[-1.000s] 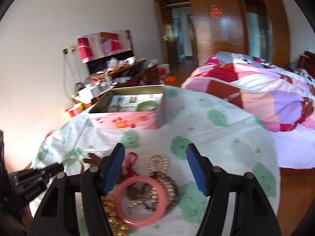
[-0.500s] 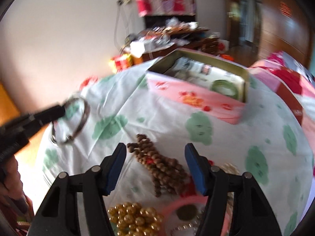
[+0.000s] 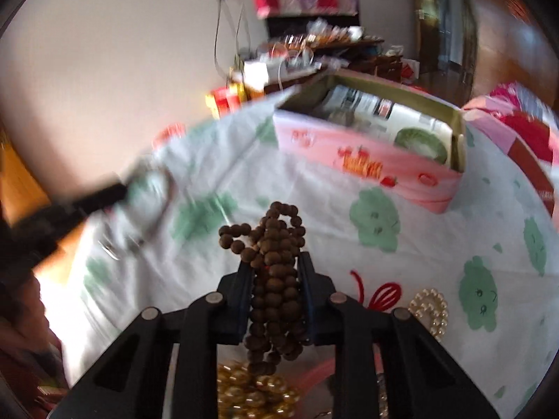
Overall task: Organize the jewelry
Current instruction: 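Carry the silver bangle and wooden beads into the pink tin and open both grippers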
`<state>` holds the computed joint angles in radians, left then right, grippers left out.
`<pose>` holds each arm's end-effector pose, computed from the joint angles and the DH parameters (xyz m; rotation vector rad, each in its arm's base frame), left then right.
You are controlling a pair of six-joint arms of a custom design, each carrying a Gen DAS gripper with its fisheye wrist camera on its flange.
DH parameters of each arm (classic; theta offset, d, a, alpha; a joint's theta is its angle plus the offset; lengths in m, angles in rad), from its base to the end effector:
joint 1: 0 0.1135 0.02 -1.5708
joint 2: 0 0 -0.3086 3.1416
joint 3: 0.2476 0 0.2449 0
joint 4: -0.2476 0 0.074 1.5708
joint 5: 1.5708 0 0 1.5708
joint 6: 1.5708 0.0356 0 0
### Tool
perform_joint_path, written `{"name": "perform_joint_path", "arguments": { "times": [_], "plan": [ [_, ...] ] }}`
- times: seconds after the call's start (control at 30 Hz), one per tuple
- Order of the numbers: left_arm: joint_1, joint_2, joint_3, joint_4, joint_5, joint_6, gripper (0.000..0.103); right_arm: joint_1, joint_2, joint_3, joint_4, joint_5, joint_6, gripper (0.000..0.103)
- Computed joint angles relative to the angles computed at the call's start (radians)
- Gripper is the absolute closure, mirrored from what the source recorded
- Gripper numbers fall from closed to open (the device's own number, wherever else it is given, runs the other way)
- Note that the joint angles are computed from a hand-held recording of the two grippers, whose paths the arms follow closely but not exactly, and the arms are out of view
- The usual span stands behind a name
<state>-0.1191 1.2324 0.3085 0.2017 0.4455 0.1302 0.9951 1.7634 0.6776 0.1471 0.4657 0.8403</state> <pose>0.1850 -0.0376 0.1812 0.5072 2.1997 -0.5030 0.1797 0.2474 0.1490 0.0000 2.3936 0.2759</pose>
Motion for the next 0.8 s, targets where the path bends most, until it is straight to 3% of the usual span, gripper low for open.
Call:
{"name": "perform_joint_path", "arguments": {
  "times": [0.13,0.47,0.8],
  "plan": [
    [-0.055,-0.006,0.019,0.013,-0.019,-0.035,0.1,0.012,-0.079,-0.034,0.029,0.09,0.062,0.075],
    [-0.188,0.067,0.065,0.106,-0.081,-0.143,0.1,0.01,-0.242,-0.076,-0.142,0.302,0.221,0.075],
    [-0.302,0.237,0.201,0.179,-0.165,-0.223,0.1,-0.156,-0.304,-0.125,-0.07,0.25,0.139,0.075]
  ]
}}
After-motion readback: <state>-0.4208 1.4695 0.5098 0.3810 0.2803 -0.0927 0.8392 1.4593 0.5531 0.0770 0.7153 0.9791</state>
